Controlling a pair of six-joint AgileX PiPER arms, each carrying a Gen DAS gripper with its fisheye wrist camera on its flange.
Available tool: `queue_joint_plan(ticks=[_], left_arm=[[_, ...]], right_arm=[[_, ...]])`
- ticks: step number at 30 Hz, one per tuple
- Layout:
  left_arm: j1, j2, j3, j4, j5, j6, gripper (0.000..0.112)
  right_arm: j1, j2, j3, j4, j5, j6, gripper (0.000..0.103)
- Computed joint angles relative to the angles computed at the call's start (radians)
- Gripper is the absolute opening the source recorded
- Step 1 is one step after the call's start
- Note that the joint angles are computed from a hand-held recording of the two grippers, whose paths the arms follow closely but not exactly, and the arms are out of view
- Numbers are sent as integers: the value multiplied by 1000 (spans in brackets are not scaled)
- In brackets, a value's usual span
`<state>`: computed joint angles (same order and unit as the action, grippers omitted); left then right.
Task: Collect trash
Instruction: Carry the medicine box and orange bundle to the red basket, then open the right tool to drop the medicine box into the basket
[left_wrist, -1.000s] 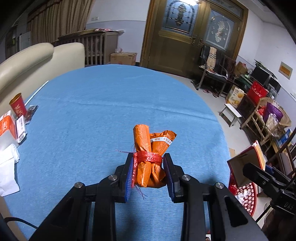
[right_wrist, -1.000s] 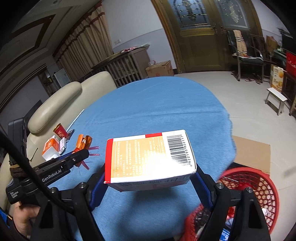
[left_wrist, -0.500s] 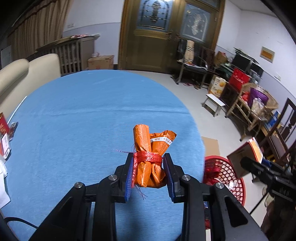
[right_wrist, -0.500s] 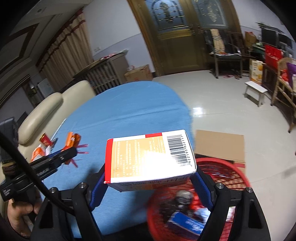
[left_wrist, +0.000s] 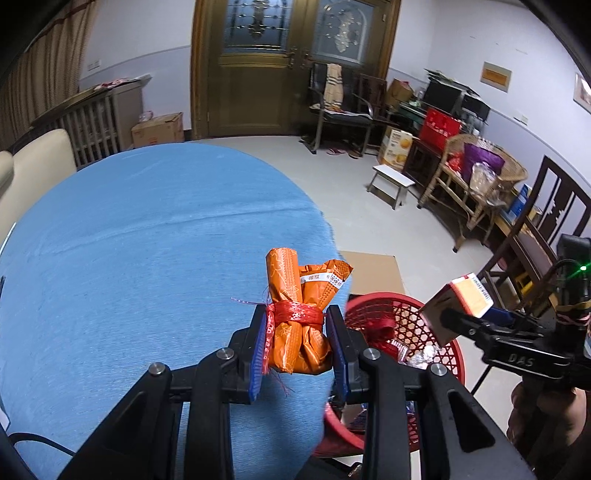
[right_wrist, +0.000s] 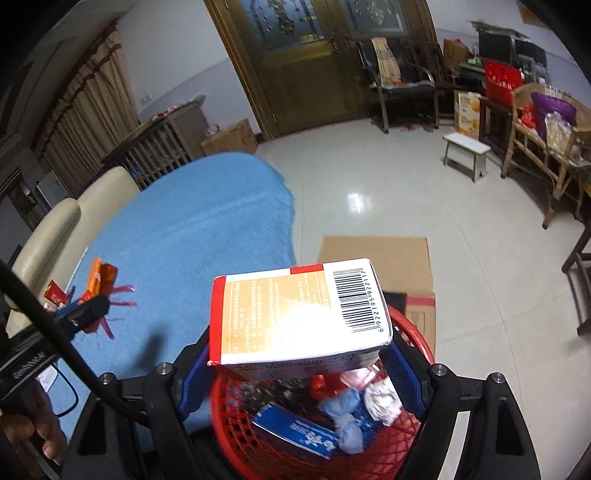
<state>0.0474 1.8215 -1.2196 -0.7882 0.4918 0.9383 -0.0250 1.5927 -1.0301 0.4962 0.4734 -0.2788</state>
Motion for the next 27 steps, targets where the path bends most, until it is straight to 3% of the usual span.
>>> queue_joint_plan(ticks=[27], left_arm=[[-50, 42, -32, 40, 24, -17, 32]], right_arm=[[-34, 63, 3, -107, 87, 21, 84]])
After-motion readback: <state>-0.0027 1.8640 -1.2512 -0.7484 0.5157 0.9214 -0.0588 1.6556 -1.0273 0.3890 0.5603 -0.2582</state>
